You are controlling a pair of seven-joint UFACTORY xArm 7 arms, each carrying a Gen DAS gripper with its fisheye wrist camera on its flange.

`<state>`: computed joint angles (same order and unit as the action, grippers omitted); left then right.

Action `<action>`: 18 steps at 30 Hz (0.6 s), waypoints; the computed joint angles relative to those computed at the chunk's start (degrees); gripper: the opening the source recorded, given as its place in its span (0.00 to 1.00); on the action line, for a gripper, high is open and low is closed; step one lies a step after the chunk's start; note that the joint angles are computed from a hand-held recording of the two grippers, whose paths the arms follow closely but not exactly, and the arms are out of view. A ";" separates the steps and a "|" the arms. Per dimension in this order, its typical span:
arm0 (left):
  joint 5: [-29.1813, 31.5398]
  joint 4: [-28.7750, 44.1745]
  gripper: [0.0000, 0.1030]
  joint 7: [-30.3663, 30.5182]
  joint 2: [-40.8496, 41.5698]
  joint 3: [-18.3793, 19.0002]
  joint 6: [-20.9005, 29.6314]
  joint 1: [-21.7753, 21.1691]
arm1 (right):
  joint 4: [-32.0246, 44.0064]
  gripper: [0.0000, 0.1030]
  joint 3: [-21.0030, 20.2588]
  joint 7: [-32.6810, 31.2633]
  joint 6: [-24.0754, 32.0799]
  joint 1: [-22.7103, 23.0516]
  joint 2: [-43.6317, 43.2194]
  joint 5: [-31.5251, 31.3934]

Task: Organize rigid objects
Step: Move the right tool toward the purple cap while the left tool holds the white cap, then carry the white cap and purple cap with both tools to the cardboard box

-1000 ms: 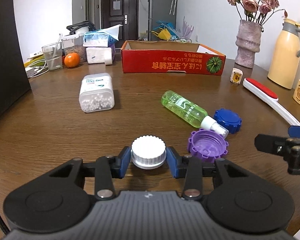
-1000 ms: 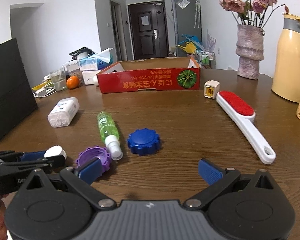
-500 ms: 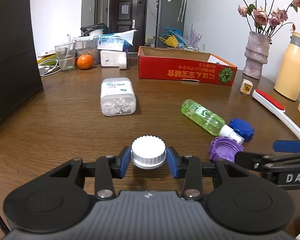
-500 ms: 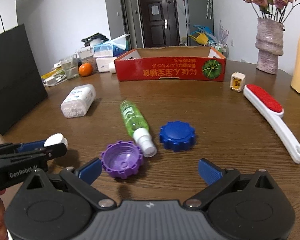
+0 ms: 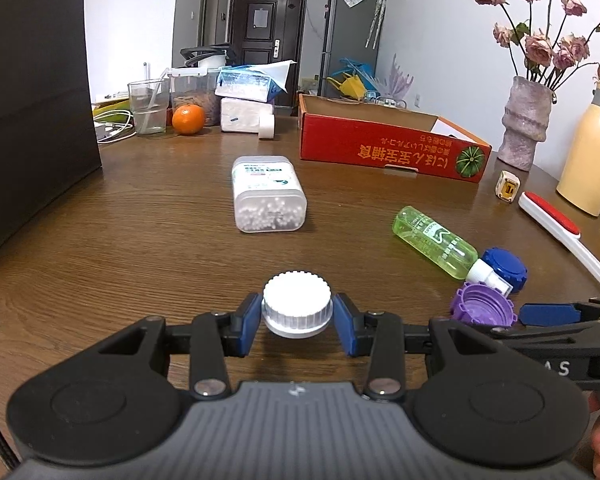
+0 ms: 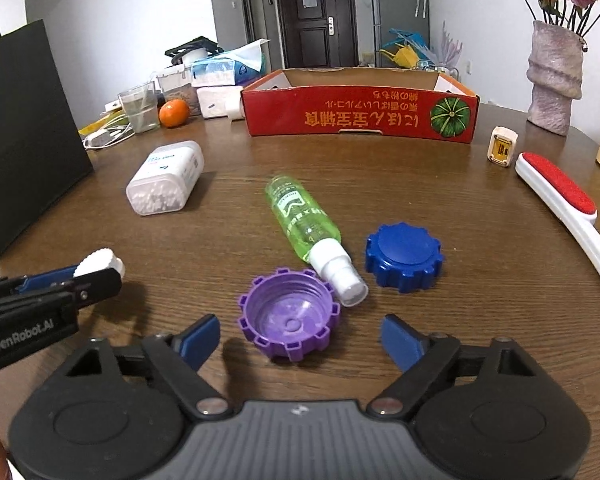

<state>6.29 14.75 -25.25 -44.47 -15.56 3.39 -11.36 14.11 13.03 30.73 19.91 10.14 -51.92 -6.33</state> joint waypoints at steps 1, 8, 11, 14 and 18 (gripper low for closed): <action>-0.03 -0.09 0.40 0.05 -0.07 0.23 -0.03 -0.14 | 0.14 0.76 0.39 0.31 0.03 -0.25 0.06 -0.11; -0.34 -0.42 0.40 0.35 -0.12 0.97 -0.21 -0.63 | 0.51 0.50 0.24 -0.02 1.34 0.72 -0.63 -0.44; -0.38 -0.36 0.40 0.25 -0.16 0.69 -0.02 -0.62 | 0.23 0.50 -0.21 -0.46 1.65 1.25 -1.25 -0.21; -0.30 -0.17 0.40 -0.06 -0.48 0.12 0.33 -0.48 | -0.24 0.50 -0.68 -0.74 1.74 1.57 -2.17 0.21; -0.12 0.32 0.40 -0.35 -0.51 -0.26 0.46 -0.85 | -0.85 0.50 -1.04 -1.21 1.52 1.62 -3.94 0.49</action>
<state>6.16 15.08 -25.60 -44.98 -15.82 3.85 -12.21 13.26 11.99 29.52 21.43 11.76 -55.86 -5.84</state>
